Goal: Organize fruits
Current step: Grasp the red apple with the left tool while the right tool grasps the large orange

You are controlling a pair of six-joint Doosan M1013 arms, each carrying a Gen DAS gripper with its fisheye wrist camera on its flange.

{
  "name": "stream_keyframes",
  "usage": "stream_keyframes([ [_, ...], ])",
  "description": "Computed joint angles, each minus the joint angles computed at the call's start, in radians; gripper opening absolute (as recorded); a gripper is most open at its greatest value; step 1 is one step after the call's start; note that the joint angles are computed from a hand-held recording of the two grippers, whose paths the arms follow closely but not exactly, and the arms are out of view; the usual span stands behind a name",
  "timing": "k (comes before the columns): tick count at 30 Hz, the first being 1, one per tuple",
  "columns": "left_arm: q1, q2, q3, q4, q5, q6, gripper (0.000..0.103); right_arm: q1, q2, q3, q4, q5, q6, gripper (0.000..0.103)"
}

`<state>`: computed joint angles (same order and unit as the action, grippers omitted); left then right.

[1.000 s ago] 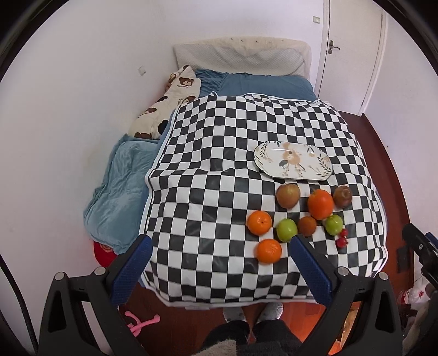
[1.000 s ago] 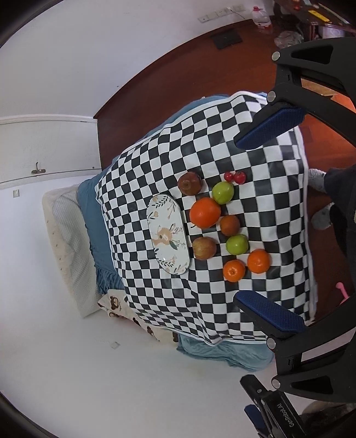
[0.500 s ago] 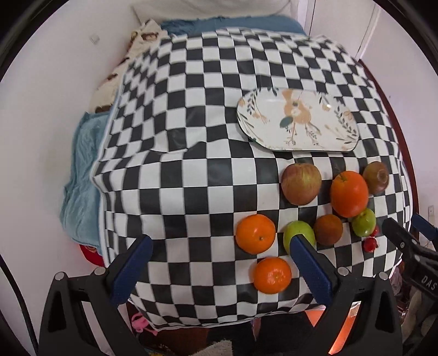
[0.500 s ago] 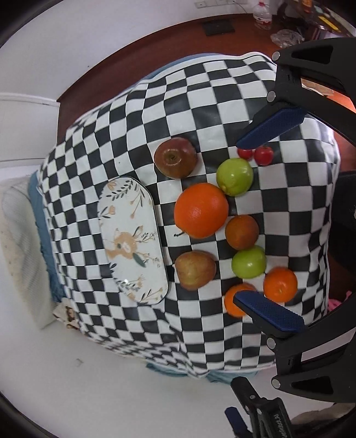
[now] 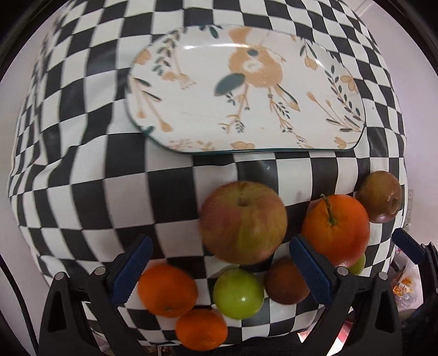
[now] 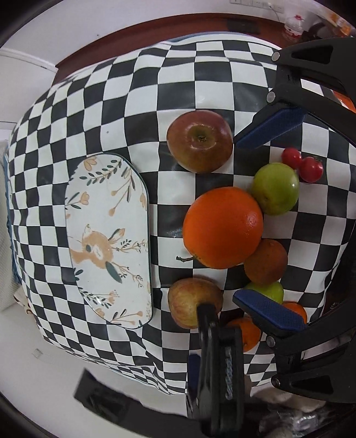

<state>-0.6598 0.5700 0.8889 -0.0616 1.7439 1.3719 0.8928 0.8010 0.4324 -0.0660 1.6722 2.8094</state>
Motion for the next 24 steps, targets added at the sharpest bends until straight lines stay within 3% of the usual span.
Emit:
stream_keyframes([
  [1, -0.001, 0.003, 0.002, -0.006, -0.005, 0.001, 0.085, -0.002, -0.008, 0.019, 0.008, -0.017, 0.001, 0.103],
  [5, 0.013, 0.004, 0.011, -0.091, -0.035, -0.029, 0.065, -0.015, -0.035, 0.083, 0.046, -0.077, 0.007, 0.103],
  [11, 0.016, -0.020, 0.009, -0.043, -0.022, -0.028, 0.065, -0.025, -0.031, 0.088, 0.078, -0.102, -0.030, 0.103],
  [16, 0.035, -0.034, 0.025, -0.029, -0.018, -0.012, 0.065, -0.035, 0.011, 0.031, 0.100, -0.076, -0.084, 0.102],
  [17, 0.034, -0.031, 0.021, -0.026, -0.014, -0.015, 0.066, -0.037, 0.032, -0.002, 0.104, -0.053, -0.098, 0.100],
  [19, 0.031, -0.028, 0.025, -0.012, -0.025, -0.018, 0.066, -0.040, 0.088, -0.095, 0.118, 0.037, -0.116, 0.085],
  [22, 0.034, -0.020, 0.007, -0.013, -0.014, -0.029, 0.066, -0.042, 0.103, -0.120, 0.128, 0.055, -0.072, 0.082],
  [24, 0.040, -0.014, -0.004, -0.031, -0.008, -0.030, 0.067, -0.048, 0.060, -0.041, 0.150, -0.006, 0.039, 0.082],
])
